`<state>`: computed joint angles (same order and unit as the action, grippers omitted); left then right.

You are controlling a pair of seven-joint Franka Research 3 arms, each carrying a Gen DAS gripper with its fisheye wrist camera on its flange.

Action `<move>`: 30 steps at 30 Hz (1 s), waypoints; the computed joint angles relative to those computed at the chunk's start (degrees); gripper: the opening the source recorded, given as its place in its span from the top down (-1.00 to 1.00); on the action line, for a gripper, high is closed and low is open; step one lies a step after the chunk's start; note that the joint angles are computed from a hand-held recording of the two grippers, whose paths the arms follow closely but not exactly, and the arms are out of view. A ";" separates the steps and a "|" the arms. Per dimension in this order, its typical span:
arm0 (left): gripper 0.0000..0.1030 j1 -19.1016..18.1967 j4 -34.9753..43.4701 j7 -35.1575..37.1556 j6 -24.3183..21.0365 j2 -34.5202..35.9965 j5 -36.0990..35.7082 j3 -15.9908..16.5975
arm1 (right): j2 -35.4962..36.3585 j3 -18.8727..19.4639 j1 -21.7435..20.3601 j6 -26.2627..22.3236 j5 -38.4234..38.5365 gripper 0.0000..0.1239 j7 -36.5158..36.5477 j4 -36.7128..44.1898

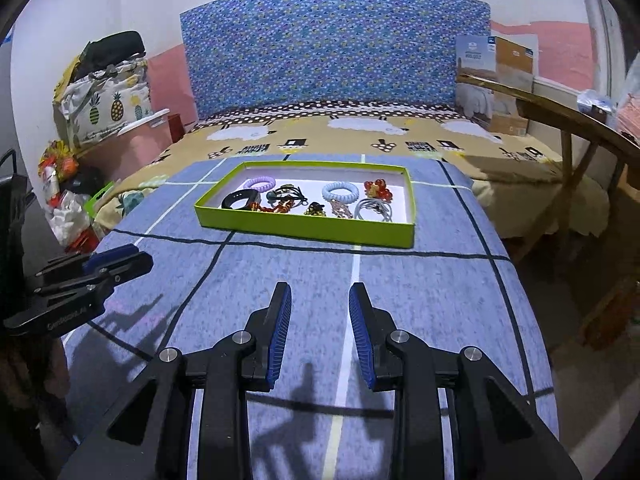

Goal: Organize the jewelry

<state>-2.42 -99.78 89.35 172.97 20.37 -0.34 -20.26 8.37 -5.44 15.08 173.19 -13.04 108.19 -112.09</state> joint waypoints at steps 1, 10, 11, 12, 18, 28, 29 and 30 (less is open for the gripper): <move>0.43 0.09 -0.82 -0.11 0.44 -0.39 -0.18 -0.14 | -0.29 -0.56 0.47 0.24 -1.09 0.50 1.02 -0.46; 0.43 -3.30 -2.89 -5.64 1.77 -1.52 5.10 4.07 | -1.30 -0.56 0.12 1.19 -5.02 0.50 4.81 -2.56; 0.43 -3.47 -2.94 -6.06 1.88 -1.55 5.61 4.28 | -1.28 -0.46 0.03 1.18 -4.91 0.50 4.67 -2.57; 0.43 -3.52 -3.01 -6.38 2.05 -1.59 6.02 4.35 | -1.25 -0.45 0.03 1.20 -4.97 0.50 4.70 -2.56; 0.43 -3.45 -3.24 -8.01 2.34 -1.76 7.59 4.47 | -1.12 -0.39 0.20 1.13 -5.17 0.50 4.81 -2.44; 0.43 -5.26 -3.46 -11.62 2.53 -2.13 11.37 6.94 | -1.09 0.11 0.06 0.84 -3.74 0.50 3.13 -2.39; 0.43 -5.46 -3.50 -11.92 2.58 -2.19 11.84 7.19 | -1.09 0.11 0.08 0.85 -3.73 0.50 3.09 -2.42; 0.43 -6.14 -3.37 -12.71 2.48 -2.18 12.68 7.99 | -1.10 0.04 0.13 0.83 -3.80 0.50 3.16 -2.40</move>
<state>-8.57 -103.16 76.64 175.44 18.19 12.34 -12.27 7.27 -5.40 15.21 174.02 -16.84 111.35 -114.49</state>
